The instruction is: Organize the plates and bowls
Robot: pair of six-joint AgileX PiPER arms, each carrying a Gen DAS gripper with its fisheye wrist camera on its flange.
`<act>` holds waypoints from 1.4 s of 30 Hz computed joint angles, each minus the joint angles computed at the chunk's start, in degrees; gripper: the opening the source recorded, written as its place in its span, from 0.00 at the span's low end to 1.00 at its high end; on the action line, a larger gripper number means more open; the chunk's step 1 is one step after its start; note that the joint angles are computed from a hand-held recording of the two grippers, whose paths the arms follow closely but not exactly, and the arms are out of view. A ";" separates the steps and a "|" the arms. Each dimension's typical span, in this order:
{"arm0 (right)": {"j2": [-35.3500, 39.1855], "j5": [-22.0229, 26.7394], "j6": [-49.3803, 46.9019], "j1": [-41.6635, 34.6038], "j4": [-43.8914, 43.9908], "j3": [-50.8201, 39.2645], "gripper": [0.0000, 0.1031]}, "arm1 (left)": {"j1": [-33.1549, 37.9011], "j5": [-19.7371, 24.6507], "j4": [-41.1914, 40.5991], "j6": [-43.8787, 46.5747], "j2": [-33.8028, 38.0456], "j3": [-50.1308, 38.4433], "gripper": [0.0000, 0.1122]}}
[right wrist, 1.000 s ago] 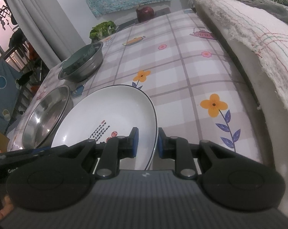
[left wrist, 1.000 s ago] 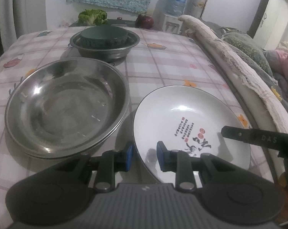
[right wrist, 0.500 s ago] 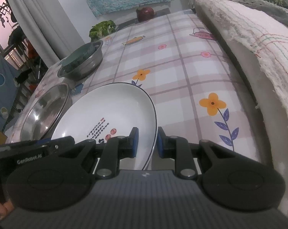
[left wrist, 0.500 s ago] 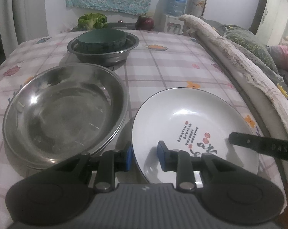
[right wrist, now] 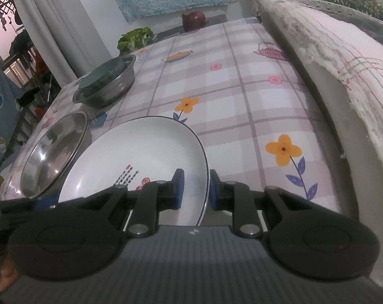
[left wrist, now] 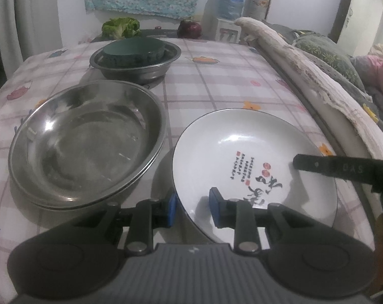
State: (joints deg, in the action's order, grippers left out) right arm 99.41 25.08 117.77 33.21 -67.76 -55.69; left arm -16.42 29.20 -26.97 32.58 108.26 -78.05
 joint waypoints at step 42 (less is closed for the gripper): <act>0.45 9.35 -1.53 7.33 -0.90 -0.12 0.26 | -4.23 -2.69 13.80 -12.60 2.23 -3.14 0.35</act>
State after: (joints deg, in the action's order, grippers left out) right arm 99.86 34.44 116.23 40.54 -68.66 -55.81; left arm -20.65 26.51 -13.16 19.98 110.49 -81.19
